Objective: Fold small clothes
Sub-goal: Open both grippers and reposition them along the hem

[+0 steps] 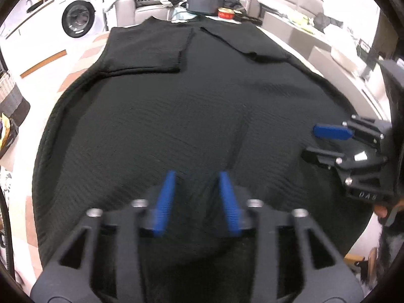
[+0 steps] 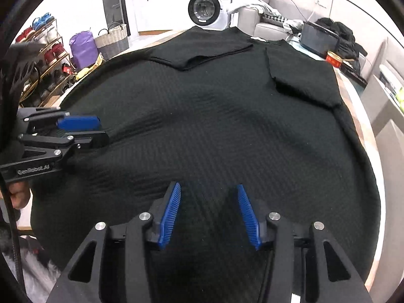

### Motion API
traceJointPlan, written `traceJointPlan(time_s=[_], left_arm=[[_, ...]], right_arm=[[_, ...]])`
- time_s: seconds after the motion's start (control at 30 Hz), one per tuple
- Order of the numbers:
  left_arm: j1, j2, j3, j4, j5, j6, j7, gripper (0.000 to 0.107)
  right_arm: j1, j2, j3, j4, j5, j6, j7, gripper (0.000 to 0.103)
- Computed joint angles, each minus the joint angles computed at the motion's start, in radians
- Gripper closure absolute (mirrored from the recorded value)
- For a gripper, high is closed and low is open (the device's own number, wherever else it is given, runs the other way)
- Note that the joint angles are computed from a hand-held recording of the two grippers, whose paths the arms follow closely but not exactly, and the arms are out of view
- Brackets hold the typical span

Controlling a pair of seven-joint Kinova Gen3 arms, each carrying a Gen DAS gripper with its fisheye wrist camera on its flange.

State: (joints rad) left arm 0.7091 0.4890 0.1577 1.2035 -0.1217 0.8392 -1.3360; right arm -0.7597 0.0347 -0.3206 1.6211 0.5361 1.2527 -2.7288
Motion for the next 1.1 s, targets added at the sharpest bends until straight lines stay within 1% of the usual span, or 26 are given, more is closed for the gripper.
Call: traceJointPlan(time_s=[0.03,0.07,0.1,0.17,0.3,0.47,0.53,0.63,0.67,0.77,0.8,0.9,1.0,1.1], left_arm=[[0.002,-0.001,-0.003,0.000,-0.003,-0.001,0.005,0.060],[0.006,0.001,-0.007,-0.005,-0.009,0.004,0.009,0.060],[0.007,0.002,-0.009,-0.008,-0.013,0.007,0.010,0.060],[0.009,0.006,-0.010,-0.014,-0.018,0.009,0.013,0.060],[0.021,0.008,-0.017,-0.021,-0.032,0.010,0.027,0.060],[0.017,-0.022,-0.020,0.020,-0.041,-0.012,0.040,0.060],[0.004,-0.032,-0.016,0.034,-0.036,-0.017,0.042,0.060],[-0.013,-0.050,-0.016,0.058,-0.030,-0.025,0.055,0.060],[-0.017,-0.060,-0.019,0.069,-0.034,-0.025,0.060,0.060],[-0.008,-0.100,-0.041,0.115,-0.077,-0.030,0.105,0.060],[-0.011,-0.119,-0.047,0.139,-0.091,-0.033,0.122,0.060],[-0.019,-0.164,-0.060,0.203,-0.135,-0.033,0.194,0.059],[-0.043,-0.209,-0.060,0.267,-0.170,-0.027,0.271,0.059],[-0.072,-0.251,-0.047,0.323,-0.196,-0.026,0.325,0.058]], right_arm=[[0.001,-0.002,0.002,0.005,0.002,-0.011,-0.009,0.066],[-0.002,-0.003,-0.001,0.011,0.011,-0.012,-0.021,0.086],[-0.003,0.000,-0.002,0.010,0.018,-0.006,-0.025,0.098],[-0.004,-0.001,-0.001,0.014,0.024,-0.009,-0.039,0.101],[0.005,-0.030,-0.003,0.041,0.023,-0.045,-0.071,0.101],[0.017,-0.089,-0.027,0.055,-0.003,-0.052,-0.100,0.103],[0.031,-0.092,-0.054,0.058,0.010,-0.030,-0.130,0.102],[0.047,-0.095,-0.055,0.063,-0.025,0.002,-0.174,0.099],[0.050,-0.108,-0.059,0.073,-0.026,0.002,-0.196,0.097],[0.047,-0.147,-0.106,0.086,0.006,0.057,-0.268,0.085],[0.043,-0.167,-0.129,0.090,0.014,0.092,-0.299,0.079],[0.050,-0.205,-0.181,0.095,0.006,0.181,-0.368,0.067],[0.063,-0.234,-0.229,0.099,-0.015,0.263,-0.436,0.065],[0.077,-0.261,-0.272,0.098,-0.035,0.318,-0.493,0.064]])
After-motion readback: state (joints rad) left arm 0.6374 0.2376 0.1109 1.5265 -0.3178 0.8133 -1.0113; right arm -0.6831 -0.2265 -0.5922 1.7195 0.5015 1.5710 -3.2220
